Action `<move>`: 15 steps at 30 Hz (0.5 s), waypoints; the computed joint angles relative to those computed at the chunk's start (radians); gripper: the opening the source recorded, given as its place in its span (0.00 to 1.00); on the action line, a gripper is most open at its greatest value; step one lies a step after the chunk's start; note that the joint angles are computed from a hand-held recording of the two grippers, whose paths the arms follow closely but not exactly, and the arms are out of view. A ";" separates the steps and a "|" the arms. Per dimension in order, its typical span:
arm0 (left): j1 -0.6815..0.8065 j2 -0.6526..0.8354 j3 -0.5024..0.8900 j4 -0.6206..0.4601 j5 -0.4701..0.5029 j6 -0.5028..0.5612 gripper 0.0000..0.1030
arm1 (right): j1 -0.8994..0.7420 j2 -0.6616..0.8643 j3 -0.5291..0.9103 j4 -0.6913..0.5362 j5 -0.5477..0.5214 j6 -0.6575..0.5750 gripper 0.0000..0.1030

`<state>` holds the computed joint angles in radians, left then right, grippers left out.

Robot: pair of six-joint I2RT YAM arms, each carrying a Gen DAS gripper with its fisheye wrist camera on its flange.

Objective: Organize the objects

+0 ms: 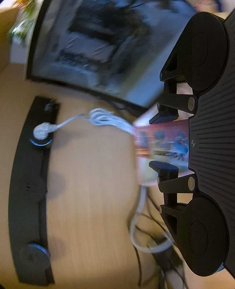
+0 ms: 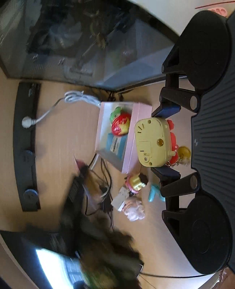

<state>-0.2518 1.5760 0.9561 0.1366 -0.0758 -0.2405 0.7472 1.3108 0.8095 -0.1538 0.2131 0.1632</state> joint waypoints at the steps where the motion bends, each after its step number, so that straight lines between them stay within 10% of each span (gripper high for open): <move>1: -0.004 0.069 0.020 0.072 -0.016 -0.002 0.46 | -0.010 0.003 -0.011 0.010 -0.003 0.007 0.54; 7: -0.011 0.403 0.281 -0.072 -0.064 -0.075 0.44 | -0.086 0.022 -0.068 0.050 -0.056 0.033 0.54; 15: 0.037 0.189 0.071 -0.018 0.004 -0.188 0.42 | -0.197 0.098 -0.036 0.087 -0.174 0.029 0.54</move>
